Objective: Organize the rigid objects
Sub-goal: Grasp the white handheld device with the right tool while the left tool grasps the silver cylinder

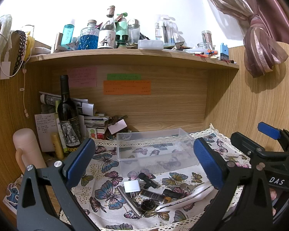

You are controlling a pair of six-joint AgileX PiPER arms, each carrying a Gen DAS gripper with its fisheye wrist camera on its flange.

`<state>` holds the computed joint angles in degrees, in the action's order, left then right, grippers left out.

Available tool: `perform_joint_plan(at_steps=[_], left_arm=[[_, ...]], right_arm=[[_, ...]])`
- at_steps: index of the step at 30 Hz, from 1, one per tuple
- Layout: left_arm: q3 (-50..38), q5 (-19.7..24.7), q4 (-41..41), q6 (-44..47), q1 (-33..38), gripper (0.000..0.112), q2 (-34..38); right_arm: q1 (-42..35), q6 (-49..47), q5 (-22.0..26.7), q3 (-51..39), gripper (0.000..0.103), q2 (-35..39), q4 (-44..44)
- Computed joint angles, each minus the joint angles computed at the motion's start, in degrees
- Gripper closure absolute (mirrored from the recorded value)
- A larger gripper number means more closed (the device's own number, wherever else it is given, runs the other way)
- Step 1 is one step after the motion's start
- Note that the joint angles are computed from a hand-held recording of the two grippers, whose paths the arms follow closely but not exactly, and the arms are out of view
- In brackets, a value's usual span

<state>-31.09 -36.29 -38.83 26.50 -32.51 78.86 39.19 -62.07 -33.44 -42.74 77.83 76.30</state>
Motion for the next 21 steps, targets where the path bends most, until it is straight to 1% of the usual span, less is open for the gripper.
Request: perform_joint_plan(at_steps=[4,8,9,10,12,14,15,16,19,21], left_arm=[[-0.1,0.0,0.6,0.0,-0.2,0.009,0.0],[0.1,1.5,6.2,-4.3,2.1,0.009,0.3],[-0.3,2.1,7.0,-5.0,3.0,0.010,0.7],[-0.4,2.6,7.8,-5.8,3.7,0.017,1.0],[-1.1,4.6,8.9,-7.1,5.6,0.029,1.9],[-1.6,7.4,14.1,-11.9,8.5,0.033,2.9],[-2.0,9.3,18.5,-15.8,10.5,0.036,3.7],[-2.4,10.6,20.8,-17.7,11.8,0.039,4.5],[-2.8,12.7,22.6,-19.0,13.7,0.046,7.4],[-3.3,14.6,25.4,-21.2,15.4,0.050,10.1]], right_arm=[[-0.3,0.7,1.0,0.2,0.000,-0.2,-0.7],[-2.0,3.6,3.8,0.6,0.000,0.1,-3.7],[-2.6,4.2,4.6,0.6,0.000,0.3,-4.1],[-3.0,4.6,5.0,0.9,0.001,0.5,-4.3],[-4.3,4.3,6.9,0.6,0.007,1.5,-3.6],[-6.2,4.8,10.0,0.9,0.018,2.2,-4.0],[-7.1,4.9,11.7,0.7,0.019,3.1,-4.0],[-7.6,4.9,12.6,0.7,0.023,3.9,-3.8],[-9.5,5.3,17.0,0.6,0.035,6.7,-3.8],[-10.7,6.5,20.2,0.3,0.039,8.7,-5.0]])
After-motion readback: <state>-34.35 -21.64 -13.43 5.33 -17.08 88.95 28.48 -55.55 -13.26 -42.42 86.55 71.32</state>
